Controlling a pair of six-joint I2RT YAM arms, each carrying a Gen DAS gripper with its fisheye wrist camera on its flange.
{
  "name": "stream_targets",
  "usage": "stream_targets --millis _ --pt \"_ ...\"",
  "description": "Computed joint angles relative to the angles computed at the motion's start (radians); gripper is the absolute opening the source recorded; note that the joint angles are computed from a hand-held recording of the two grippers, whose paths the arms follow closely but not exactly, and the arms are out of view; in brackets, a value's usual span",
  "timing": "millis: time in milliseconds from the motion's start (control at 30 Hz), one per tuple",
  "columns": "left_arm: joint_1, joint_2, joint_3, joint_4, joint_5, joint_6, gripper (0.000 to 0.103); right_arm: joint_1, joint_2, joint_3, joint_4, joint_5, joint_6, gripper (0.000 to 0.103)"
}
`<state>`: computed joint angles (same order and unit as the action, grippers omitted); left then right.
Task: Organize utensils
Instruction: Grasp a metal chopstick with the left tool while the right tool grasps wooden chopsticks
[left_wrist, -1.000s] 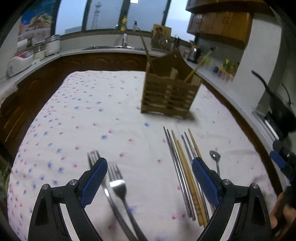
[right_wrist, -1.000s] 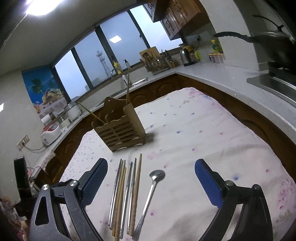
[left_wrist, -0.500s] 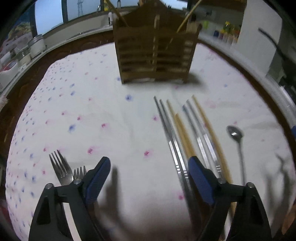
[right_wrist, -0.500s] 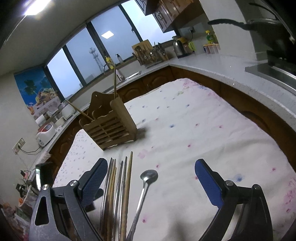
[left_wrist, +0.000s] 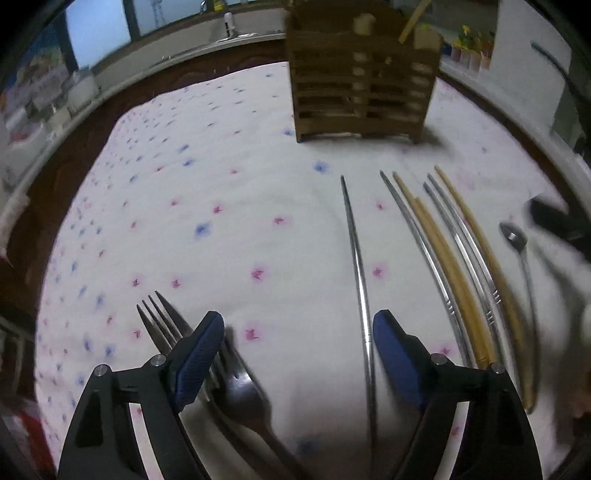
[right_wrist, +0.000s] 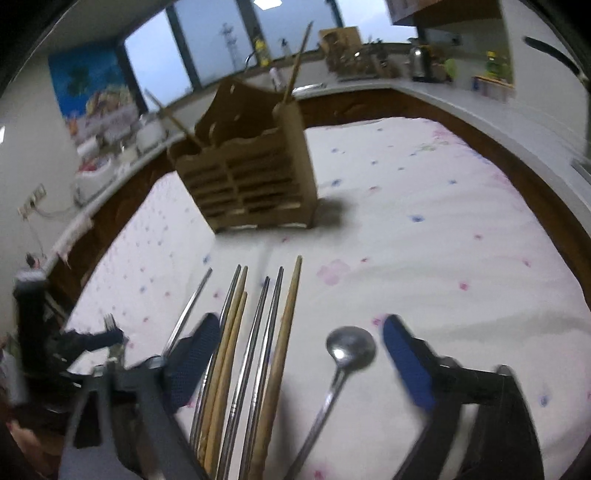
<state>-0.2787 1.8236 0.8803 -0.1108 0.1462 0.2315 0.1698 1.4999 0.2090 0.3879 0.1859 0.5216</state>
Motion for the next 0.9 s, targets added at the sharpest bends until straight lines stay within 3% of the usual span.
stream_targets --millis 100,300,567,667,833,900 --pt "0.021 0.018 0.058 -0.032 0.054 -0.027 0.082 -0.051 0.129 0.088 -0.007 -0.047 -0.043 0.039" --pt "0.008 0.116 0.184 -0.048 0.067 -0.054 0.082 -0.138 0.288 0.24 -0.075 -0.113 -0.121 0.021" --pt "-0.038 0.339 0.447 -0.147 0.051 -0.052 0.06 -0.149 0.383 0.355 -0.131 -0.144 -0.153 0.016" --pt "-0.055 0.364 0.466 -0.121 0.019 -0.031 0.051 -0.124 0.402 0.382 -0.155 -0.105 -0.173 0.016" --pt "-0.079 0.383 0.476 -0.09 -0.013 -0.023 0.042 -0.15 0.416 0.396 -0.15 -0.136 -0.178 0.015" --pt "-0.096 0.379 0.468 -0.08 -0.02 -0.026 0.03 -0.136 0.425 0.405 -0.153 -0.11 -0.179 0.015"
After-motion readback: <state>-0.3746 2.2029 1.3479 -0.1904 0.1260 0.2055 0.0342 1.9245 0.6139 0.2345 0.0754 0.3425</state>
